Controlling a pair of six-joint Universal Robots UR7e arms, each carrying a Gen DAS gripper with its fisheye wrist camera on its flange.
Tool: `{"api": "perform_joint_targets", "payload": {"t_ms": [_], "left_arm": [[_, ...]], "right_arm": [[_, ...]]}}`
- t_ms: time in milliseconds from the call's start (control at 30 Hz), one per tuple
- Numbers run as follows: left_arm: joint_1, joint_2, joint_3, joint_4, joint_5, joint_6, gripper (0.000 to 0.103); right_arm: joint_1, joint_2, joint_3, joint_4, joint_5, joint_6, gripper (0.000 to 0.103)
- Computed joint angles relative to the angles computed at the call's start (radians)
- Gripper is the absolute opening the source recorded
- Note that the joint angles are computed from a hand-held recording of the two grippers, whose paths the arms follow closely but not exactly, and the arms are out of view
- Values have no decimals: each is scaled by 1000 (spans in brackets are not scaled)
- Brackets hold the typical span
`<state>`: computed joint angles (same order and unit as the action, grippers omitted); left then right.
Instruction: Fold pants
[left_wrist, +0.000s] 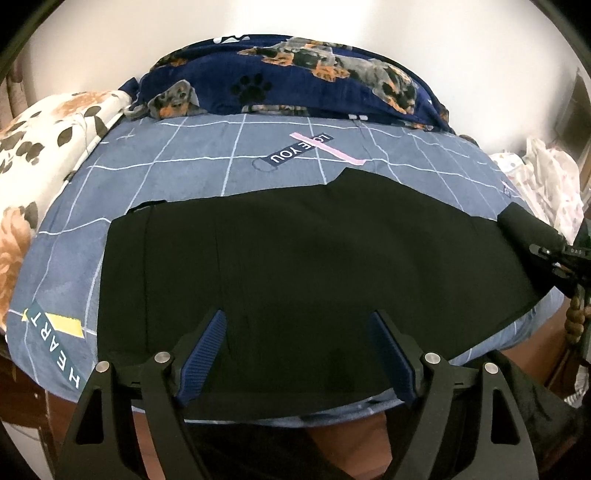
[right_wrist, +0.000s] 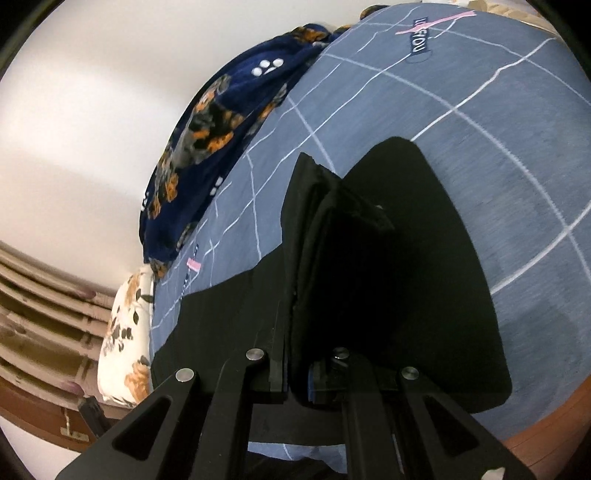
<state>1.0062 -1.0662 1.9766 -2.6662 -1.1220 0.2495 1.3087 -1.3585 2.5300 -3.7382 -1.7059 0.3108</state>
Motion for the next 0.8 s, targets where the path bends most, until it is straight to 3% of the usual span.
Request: {"api": "perform_joint_targets", "payload": {"t_ms": [800], "left_arm": [[-16,9,23,-41,60,28,84]], "right_arm": [[127,119,-112,135,-77,-64,8]]}}
